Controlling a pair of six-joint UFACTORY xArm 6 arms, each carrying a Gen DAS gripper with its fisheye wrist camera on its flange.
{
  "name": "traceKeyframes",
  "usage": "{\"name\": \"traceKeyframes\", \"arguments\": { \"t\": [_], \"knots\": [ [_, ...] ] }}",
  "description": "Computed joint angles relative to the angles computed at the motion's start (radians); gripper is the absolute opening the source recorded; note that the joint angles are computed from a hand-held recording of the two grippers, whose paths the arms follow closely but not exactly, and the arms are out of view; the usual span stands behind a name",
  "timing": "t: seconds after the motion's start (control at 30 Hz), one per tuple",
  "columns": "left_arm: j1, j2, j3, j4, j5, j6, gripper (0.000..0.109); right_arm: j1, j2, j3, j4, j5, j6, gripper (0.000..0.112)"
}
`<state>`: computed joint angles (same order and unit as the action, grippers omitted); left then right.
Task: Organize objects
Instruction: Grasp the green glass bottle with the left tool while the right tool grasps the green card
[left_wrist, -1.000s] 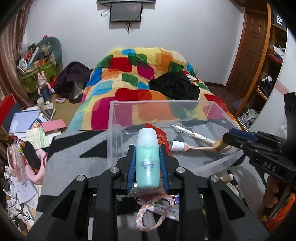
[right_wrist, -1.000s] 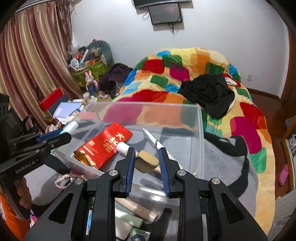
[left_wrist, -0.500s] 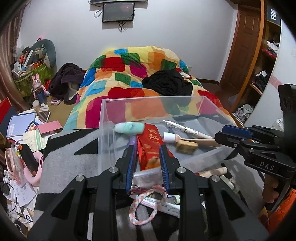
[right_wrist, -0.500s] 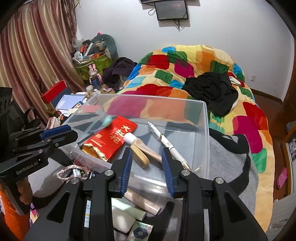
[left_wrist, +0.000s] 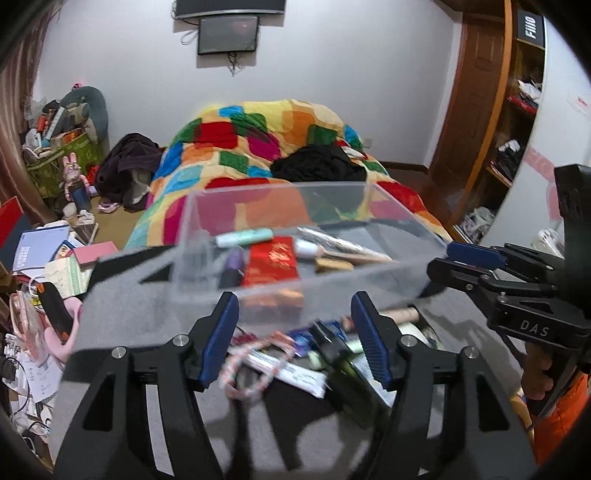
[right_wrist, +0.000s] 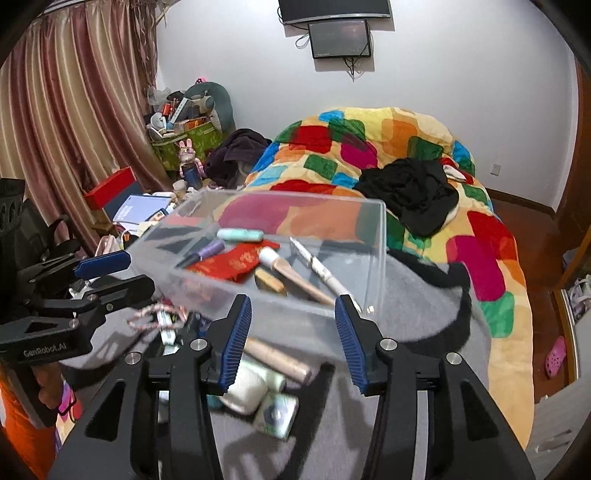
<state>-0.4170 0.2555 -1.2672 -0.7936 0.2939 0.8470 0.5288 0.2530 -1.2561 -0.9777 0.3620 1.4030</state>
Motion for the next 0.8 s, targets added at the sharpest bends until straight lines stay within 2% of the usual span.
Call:
{"name": "traceKeyframes", "arguments": {
  "t": [0.3,0.57,0.8],
  "knots": [
    [-0.047,-0.034,0.106,-0.006,0.001,0.020,0.064,0.023,-0.027,0.122,0.074,-0.049,-0.033,0.044],
    [-0.015,-0.076,0.181,-0.014,-0.017,0.024,0.064,0.032,-0.015,0.148,0.096,-0.070,-0.046,0.044],
    [-0.011,-0.077,0.172,-0.100,0.001,0.093,0.064,0.030,0.016,0.132,0.132,-0.077,-0.053,0.044]
  ]
}}
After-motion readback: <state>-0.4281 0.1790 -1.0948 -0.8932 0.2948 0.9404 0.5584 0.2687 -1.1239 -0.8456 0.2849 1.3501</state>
